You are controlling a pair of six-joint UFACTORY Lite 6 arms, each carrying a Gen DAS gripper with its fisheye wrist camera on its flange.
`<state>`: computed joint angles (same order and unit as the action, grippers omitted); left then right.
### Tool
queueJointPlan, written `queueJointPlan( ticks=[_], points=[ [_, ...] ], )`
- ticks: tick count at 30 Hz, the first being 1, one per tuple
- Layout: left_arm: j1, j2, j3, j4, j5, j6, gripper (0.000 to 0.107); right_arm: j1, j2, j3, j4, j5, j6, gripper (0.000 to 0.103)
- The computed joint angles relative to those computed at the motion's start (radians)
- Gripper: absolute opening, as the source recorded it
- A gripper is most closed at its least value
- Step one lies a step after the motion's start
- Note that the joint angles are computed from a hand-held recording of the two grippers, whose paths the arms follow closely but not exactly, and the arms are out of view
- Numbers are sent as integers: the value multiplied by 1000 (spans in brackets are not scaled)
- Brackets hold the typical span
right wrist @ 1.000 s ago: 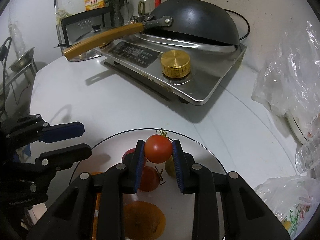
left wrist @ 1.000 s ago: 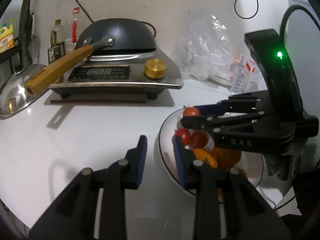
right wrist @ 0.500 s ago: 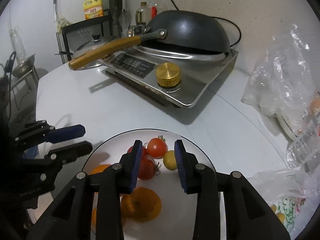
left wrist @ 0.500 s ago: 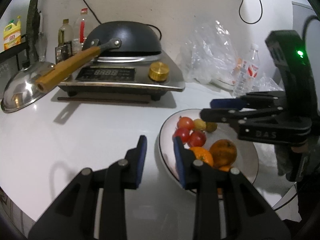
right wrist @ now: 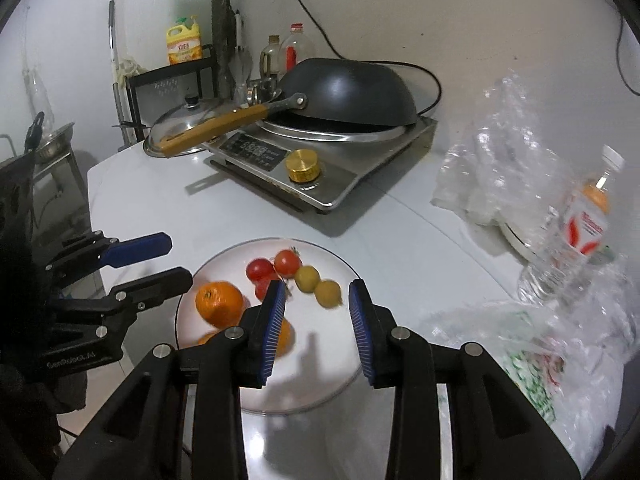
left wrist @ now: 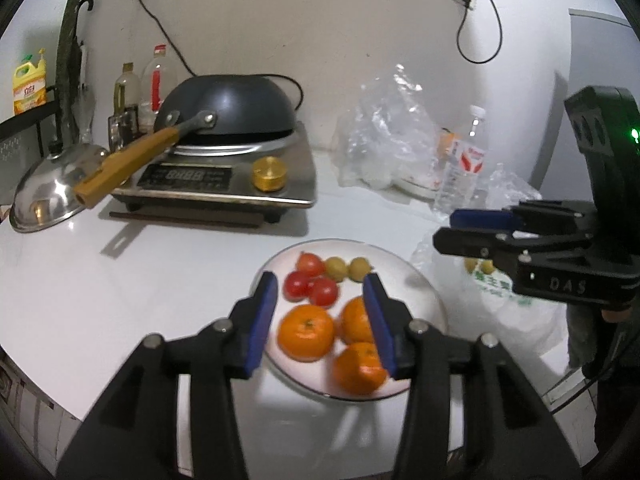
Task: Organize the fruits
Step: 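Move both open tools back over the small yellow fruits in the bag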
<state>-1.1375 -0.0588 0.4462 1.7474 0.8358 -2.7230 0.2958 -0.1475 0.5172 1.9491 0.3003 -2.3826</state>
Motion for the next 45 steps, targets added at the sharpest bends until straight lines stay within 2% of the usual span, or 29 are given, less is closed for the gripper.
queueJointPlan(
  ticks=[11,19,24,33,45],
  points=[
    [-132,96,208,-175,46,169,47,-314,-330,-162,-538,185,417,35],
    [-189,179,370,-245,58,272,47,-565,-456,-168,-738,392,514,35],
    [-180,260,499,-264,23,358,47,-751,-405,-113,-776,514,454,35],
    [-115,456,767,-305,-74,526,47,-936,-212,20,-770,599,344,35],
    [-31,695,1090,-344,-178,688,48,-1000,15,172,-738,549,237,35]
  ],
)
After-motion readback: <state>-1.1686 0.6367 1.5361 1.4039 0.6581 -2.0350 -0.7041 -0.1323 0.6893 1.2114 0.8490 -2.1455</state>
